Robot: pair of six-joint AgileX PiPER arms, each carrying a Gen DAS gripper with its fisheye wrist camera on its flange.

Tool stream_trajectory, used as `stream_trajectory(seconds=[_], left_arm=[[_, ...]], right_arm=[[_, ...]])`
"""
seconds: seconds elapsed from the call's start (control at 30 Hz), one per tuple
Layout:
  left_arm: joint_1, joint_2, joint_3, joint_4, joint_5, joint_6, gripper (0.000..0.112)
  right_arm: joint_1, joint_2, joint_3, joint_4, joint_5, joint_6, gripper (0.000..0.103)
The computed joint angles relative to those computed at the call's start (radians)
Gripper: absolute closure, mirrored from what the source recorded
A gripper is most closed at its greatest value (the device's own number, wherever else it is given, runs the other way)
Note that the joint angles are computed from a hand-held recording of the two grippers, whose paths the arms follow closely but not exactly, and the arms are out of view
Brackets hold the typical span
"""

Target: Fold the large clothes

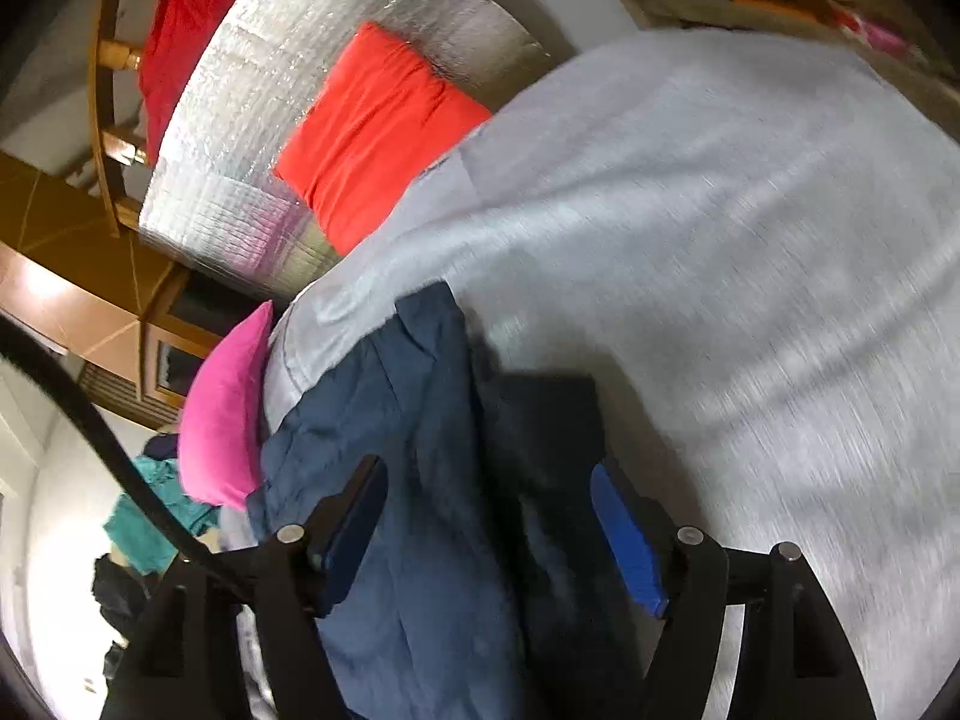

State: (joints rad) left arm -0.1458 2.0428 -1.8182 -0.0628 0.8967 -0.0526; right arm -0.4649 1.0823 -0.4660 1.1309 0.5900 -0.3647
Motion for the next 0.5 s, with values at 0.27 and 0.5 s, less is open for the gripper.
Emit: stream_trajectory(seconds=[0.27,0.5], left_arm=[[0.087,-0.212,0.362,-0.122,-0.118,0.143,0.023],[0.168,-0.266,0.512,-0.344,-0.102,0.326,0.023]], right_arm=[[-0.145,-0.146,0.163,0.011,0.178,-0.076,0.029],[0.009,-0.122,0.199,0.114,0.050,-0.081,0.026]])
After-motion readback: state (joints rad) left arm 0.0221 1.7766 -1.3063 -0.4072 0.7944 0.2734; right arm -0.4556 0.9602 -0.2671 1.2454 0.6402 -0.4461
